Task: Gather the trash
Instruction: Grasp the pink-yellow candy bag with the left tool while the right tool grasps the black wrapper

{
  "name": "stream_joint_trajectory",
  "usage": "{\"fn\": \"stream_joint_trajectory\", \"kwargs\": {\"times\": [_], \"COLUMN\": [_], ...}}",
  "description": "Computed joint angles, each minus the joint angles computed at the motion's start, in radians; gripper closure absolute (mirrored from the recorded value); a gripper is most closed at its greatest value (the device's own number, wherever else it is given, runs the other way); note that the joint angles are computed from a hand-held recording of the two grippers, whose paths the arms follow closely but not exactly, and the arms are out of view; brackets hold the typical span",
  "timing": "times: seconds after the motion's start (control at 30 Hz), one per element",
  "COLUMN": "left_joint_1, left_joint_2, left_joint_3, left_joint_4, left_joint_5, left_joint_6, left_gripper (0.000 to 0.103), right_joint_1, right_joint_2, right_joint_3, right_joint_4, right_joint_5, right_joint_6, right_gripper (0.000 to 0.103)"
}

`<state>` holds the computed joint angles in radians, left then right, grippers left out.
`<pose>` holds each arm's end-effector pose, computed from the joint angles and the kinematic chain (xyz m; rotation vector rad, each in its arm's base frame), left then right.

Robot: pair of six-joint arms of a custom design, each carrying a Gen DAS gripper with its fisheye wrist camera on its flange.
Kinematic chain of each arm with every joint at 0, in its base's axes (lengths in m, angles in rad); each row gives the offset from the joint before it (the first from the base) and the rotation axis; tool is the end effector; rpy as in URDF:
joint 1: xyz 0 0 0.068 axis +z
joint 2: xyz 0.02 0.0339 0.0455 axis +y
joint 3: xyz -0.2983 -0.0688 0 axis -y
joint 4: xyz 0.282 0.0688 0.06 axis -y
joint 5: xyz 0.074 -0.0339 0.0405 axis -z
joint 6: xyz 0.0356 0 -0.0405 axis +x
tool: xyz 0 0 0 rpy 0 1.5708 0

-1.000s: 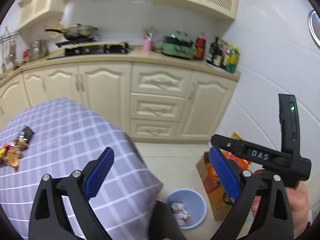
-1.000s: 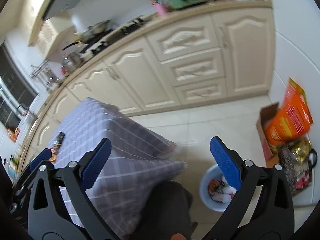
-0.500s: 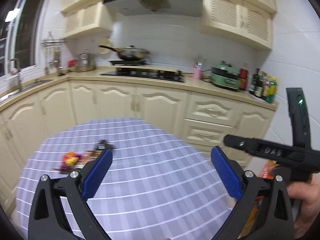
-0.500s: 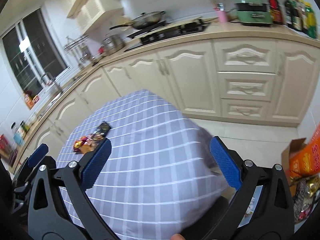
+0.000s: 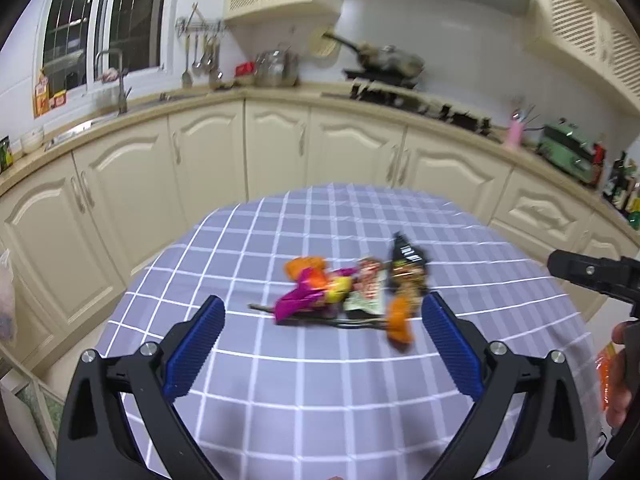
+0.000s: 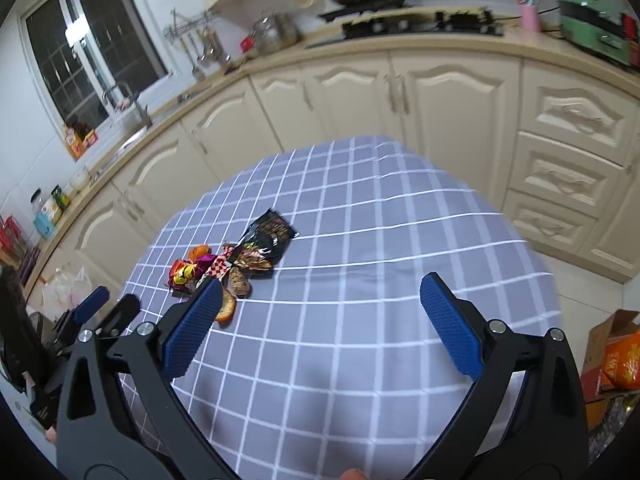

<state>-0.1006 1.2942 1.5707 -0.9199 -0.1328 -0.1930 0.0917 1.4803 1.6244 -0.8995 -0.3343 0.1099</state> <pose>0.2799 -0.0235 0.4696 -0.1752 2.2007 -0.0162 0.3394 0.0429 0.4367 -0.1479 2.3200 0.4900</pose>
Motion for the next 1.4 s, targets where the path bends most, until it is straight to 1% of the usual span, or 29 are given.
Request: {"fn": "stream_joint_trajectory", "kwargs": {"times": [0.1,0.17,0.33,0.4,0.43,0.47,0.53,0.57,0.63,0.67,0.7,0.8,0.97,1.0,1.17,1.3,1.4], "left_joint_1": [0.044,0.061,0.093,0.099,0.107,0.118,0.144,0.156,0.168,0.172,0.173,0.187,0.205,0.203,0.19,0.165,0.114], "left_joint_2": [0.048,0.093,0.175,0.219,0.233,0.238,0.252,0.255,0.249,0.243,0.239,0.223,0.182,0.171,0.104,0.037,-0.034], "left_joint_3": [-0.002,0.015,0.065,0.1,0.111,0.115,0.119,0.118,0.107,0.096,0.091,0.072,0.034,0.027,-0.023,-0.059,-0.094], "left_joint_4": [0.013,0.011,0.007,-0.028,-0.046,-0.053,-0.063,-0.07,-0.057,-0.051,-0.046,-0.032,0.011,0.022,0.083,0.095,0.096], "left_joint_5": [0.019,0.025,0.079,0.1,0.12,0.142,0.187,0.203,0.216,0.224,0.229,0.251,0.272,0.269,0.256,0.247,0.216], "left_joint_6": [0.025,0.036,0.042,0.042,0.042,0.038,0.029,0.02,0.004,0.007,0.011,0.012,-0.007,-0.006,-0.006,-0.032,-0.043], "left_gripper": [0.006,0.006,0.006,0.008,0.012,0.024,0.034,0.045,0.053,0.059,0.061,0.062,0.063,0.063,0.063,0.063,0.063], "right_joint_1": [0.049,0.08,0.143,0.167,0.177,0.187,0.219,0.229,0.223,0.225,0.22,0.206,0.186,0.173,0.128,0.09,0.059], "right_joint_2": [0.082,0.144,0.277,0.322,0.34,0.354,0.357,0.352,0.345,0.336,0.331,0.303,0.247,0.227,0.131,0.011,-0.073], "right_joint_3": [0.051,0.098,0.207,0.242,0.254,0.263,0.255,0.247,0.232,0.215,0.202,0.157,0.096,0.079,-0.029,-0.143,-0.204], "right_joint_4": [0.002,-0.004,-0.017,-0.019,-0.026,-0.034,-0.02,-0.013,0.001,0.017,0.031,0.068,0.115,0.127,0.147,0.133,0.111], "right_joint_5": [0.019,0.029,0.055,0.07,0.082,0.096,0.182,0.213,0.196,0.209,0.206,0.188,0.161,0.134,0.077,0.047,0.025], "right_joint_6": [0.012,0.021,0.022,0.029,0.026,0.021,-0.012,-0.025,-0.026,-0.038,-0.043,-0.024,0.0,0.012,0.027,-0.007,-0.045], "right_gripper": [0.006,0.006,0.006,0.01,0.016,0.026,0.038,0.049,0.068,0.073,0.074,0.078,0.084,0.085,0.085,0.085,0.086]}}
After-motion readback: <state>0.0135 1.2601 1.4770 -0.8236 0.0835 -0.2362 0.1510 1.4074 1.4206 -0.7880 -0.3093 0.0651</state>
